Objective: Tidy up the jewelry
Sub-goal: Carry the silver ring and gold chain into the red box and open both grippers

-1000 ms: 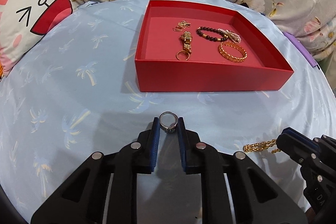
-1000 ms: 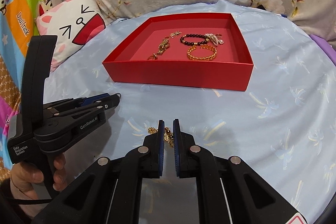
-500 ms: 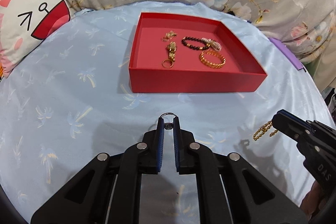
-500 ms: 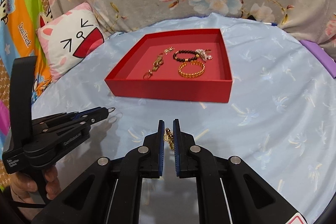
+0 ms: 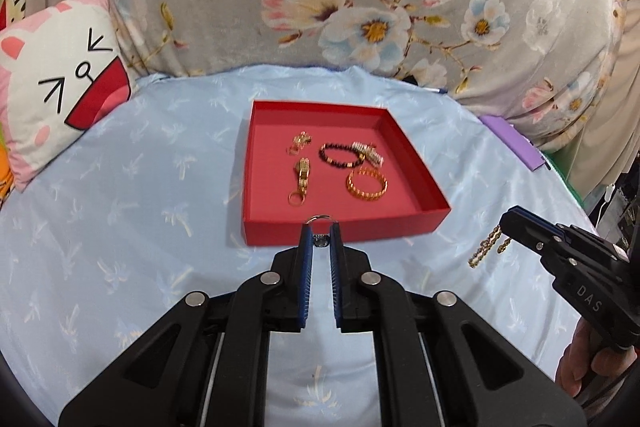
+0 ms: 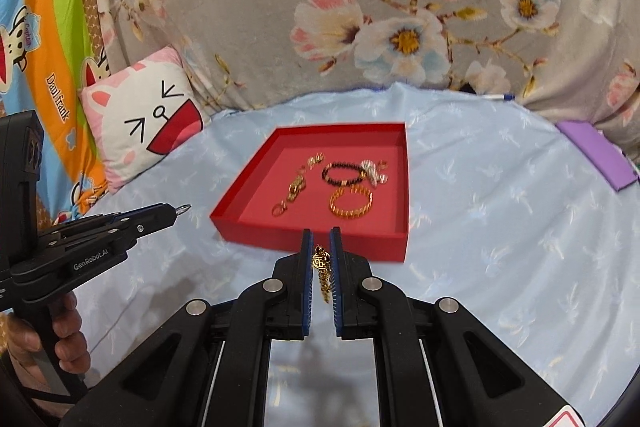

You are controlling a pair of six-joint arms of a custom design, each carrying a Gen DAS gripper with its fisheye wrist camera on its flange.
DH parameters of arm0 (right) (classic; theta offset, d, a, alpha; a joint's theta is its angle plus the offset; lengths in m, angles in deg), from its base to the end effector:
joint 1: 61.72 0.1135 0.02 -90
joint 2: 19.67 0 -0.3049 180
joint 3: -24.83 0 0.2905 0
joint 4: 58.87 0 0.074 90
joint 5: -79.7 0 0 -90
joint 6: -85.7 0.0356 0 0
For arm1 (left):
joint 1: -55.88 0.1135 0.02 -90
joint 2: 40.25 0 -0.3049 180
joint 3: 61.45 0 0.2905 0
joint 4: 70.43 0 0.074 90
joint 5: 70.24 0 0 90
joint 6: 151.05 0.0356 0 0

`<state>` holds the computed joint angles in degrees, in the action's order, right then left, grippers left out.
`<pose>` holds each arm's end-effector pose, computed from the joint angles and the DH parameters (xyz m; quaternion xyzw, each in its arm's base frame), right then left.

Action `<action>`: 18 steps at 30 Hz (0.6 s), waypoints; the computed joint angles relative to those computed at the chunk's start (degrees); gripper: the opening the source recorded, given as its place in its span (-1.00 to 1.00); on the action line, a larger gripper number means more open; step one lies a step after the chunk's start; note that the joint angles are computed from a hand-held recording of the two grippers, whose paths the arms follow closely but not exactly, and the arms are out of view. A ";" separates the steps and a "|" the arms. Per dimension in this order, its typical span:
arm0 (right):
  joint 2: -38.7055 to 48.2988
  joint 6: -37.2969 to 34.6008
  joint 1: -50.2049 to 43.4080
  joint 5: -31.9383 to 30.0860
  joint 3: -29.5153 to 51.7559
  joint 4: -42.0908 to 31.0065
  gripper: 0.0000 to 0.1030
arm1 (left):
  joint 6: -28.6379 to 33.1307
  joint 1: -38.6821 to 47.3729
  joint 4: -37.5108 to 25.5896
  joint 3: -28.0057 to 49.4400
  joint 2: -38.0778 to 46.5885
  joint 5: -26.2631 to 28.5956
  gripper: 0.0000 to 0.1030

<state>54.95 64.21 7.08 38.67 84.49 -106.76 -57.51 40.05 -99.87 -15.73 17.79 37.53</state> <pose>0.1206 0.2366 0.2458 0.0950 0.8849 0.0523 0.4530 0.2115 -0.0713 0.2383 0.2139 0.8783 -0.1834 0.3863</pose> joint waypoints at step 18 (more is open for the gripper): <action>6.65 -29.77 -29.59 -21.61 4.84 19.86 -0.85 | -4.67 -5.28 6.54 23.57 29.67 -6.05 -0.85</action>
<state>61.60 34.44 -22.51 17.06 89.33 -86.90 -62.18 34.77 -93.34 7.84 47.46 31.49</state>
